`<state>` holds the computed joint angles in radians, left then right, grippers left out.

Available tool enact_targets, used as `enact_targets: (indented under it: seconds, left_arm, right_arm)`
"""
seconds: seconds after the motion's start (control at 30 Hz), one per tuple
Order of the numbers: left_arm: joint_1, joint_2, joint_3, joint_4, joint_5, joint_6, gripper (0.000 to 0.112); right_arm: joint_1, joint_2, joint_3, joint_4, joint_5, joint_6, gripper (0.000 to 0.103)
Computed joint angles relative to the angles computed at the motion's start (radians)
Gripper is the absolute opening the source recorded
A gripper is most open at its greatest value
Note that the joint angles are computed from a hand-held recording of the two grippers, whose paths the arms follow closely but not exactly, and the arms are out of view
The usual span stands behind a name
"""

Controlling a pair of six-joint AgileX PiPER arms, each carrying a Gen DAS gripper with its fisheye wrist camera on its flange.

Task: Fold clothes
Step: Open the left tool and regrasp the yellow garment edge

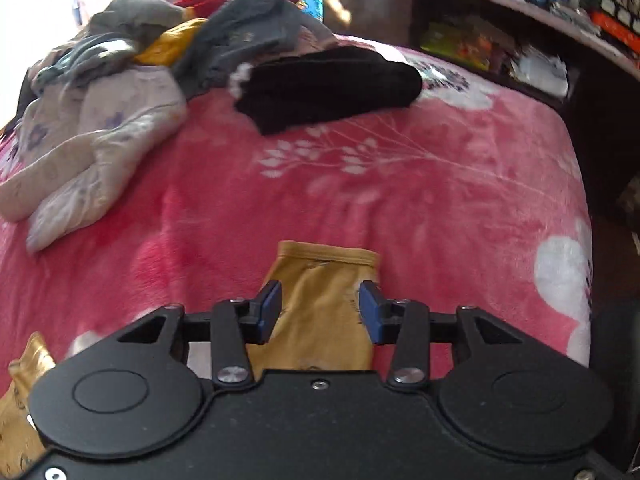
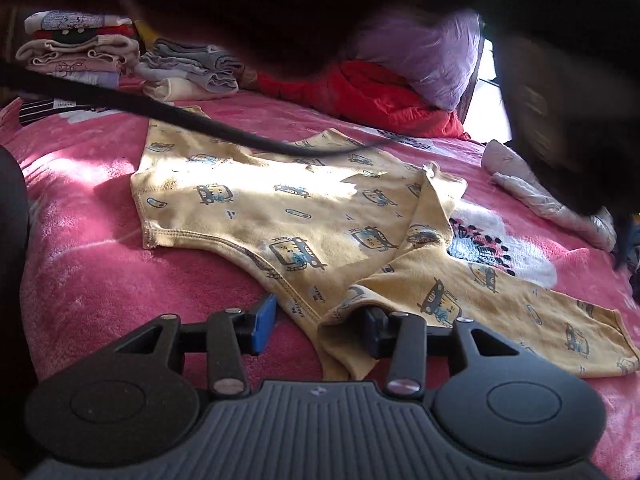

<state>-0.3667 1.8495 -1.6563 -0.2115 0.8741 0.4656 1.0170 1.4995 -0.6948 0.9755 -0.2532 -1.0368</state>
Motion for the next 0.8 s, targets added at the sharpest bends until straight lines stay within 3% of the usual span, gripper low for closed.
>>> enact_targets:
  seconds: [0.2, 0.3, 0.4, 0.5, 0.63, 0.8]
  left_arm:
    - [-0.133, 0.107, -0.073, 0.219, 0.026, -0.168, 0.041]
    - [-0.163, 0.137, -0.095, 0.29, 0.029, -0.216, 0.03]
    - [-0.178, 0.135, -0.095, 0.346, 0.019, -0.245, 0.009]
    - [-0.171, 0.123, -0.103, 0.374, 0.016, -0.289, 0.004]
    - [-0.109, 0.046, -0.069, 0.301, -0.01, -0.304, 0.003]
    - [0.064, -0.113, 0.049, 0.054, -0.08, -0.269, 0.003]
  right_arm:
    - [-0.016, -0.007, 0.008, -0.094, 0.019, 0.089, 0.049]
    - [-0.028, -0.012, 0.009, -0.165, 0.038, 0.16, 0.053]
    - [-0.032, -0.016, 0.011, -0.195, 0.048, 0.191, 0.056]
    - [-0.029, -0.018, 0.011, -0.195, 0.052, 0.189, 0.059]
    - [-0.031, -0.022, 0.012, -0.19, 0.055, 0.184, 0.062]
    - [-0.031, -0.032, 0.019, -0.195, 0.048, 0.186, 0.066]
